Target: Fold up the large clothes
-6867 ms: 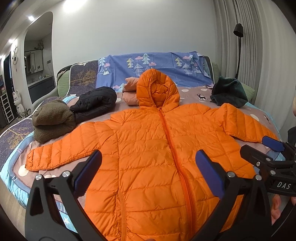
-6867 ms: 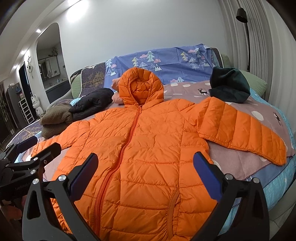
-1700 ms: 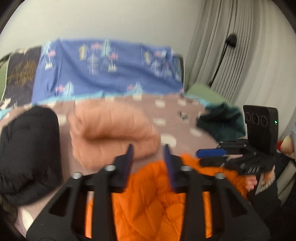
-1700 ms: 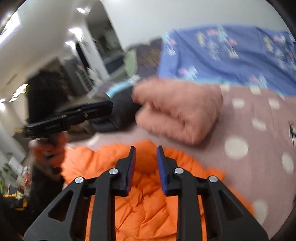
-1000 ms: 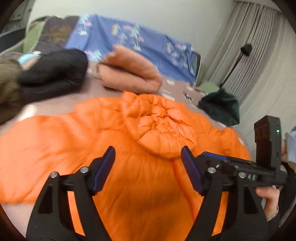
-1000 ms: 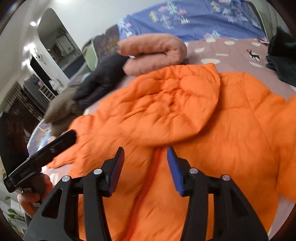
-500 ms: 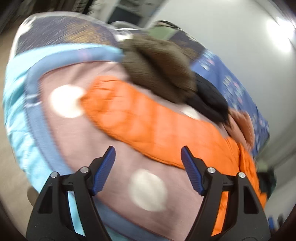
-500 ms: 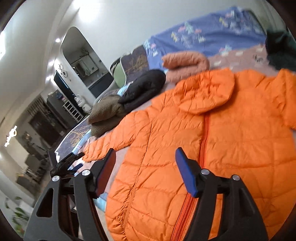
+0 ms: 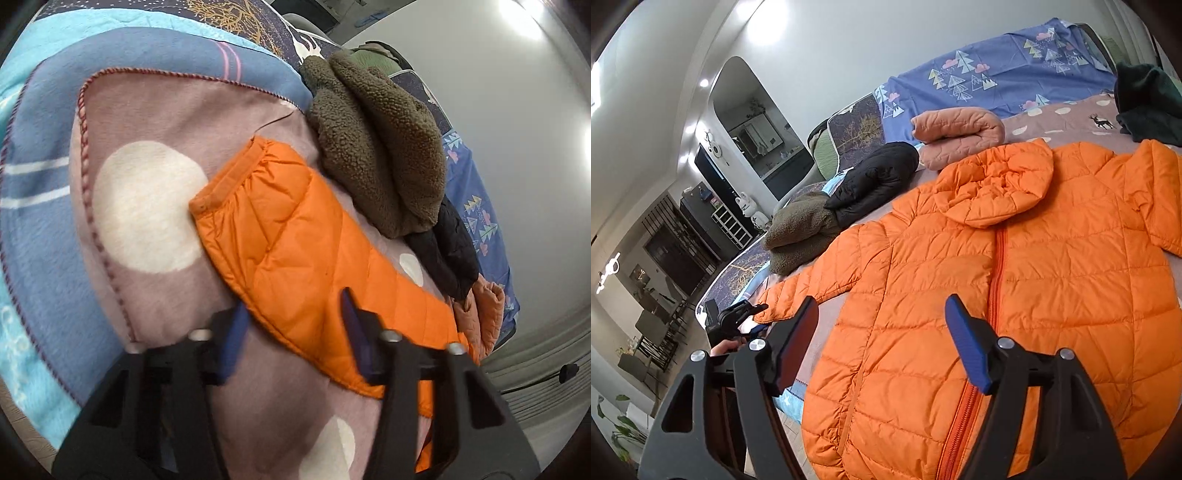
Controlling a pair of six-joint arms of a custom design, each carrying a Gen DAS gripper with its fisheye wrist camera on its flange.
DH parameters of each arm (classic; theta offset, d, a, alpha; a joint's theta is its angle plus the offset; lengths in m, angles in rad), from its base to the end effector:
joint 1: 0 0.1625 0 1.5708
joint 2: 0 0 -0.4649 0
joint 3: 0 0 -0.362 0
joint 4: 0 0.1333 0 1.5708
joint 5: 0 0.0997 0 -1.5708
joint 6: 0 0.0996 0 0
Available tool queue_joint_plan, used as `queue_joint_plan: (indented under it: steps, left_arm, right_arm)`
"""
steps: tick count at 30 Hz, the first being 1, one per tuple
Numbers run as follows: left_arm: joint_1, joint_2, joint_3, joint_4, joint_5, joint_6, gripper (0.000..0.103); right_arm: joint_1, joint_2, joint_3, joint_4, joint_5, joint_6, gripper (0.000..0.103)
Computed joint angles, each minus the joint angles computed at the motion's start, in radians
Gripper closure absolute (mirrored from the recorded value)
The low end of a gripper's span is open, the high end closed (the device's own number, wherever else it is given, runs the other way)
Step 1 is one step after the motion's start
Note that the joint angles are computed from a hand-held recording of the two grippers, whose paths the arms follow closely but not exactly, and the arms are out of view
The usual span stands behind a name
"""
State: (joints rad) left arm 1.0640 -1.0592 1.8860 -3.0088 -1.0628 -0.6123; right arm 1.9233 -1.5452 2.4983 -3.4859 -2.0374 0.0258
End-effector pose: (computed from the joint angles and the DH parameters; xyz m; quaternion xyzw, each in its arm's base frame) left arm -0.1344 -0.6166 0.2875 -0.1242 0.9178 -0.3740 0.0485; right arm 0.2044 -0.2994 0.3631 0.0347 -0.8684 0.4806 0.1167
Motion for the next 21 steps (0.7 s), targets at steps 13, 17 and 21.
queue_joint_plan:
  steps: [13,17,21]
  left_arm:
    - [-0.246,0.048,-0.088,-0.175,0.092,0.334,0.101]
    - [-0.323,0.094,-0.141,-0.178,0.046,0.417,0.101]
    - [-0.38,0.162,-0.194,-0.142,-0.034,0.444,0.101]
  right_arm:
    - [-0.086,-0.059,-0.086,0.218,0.281,0.029,0.029]
    - [-0.107,-0.045,-0.221,0.407,0.461,0.043,0.025]
    - [-0.076,-0.008,-0.378,0.546,0.517,0.033,0.023]
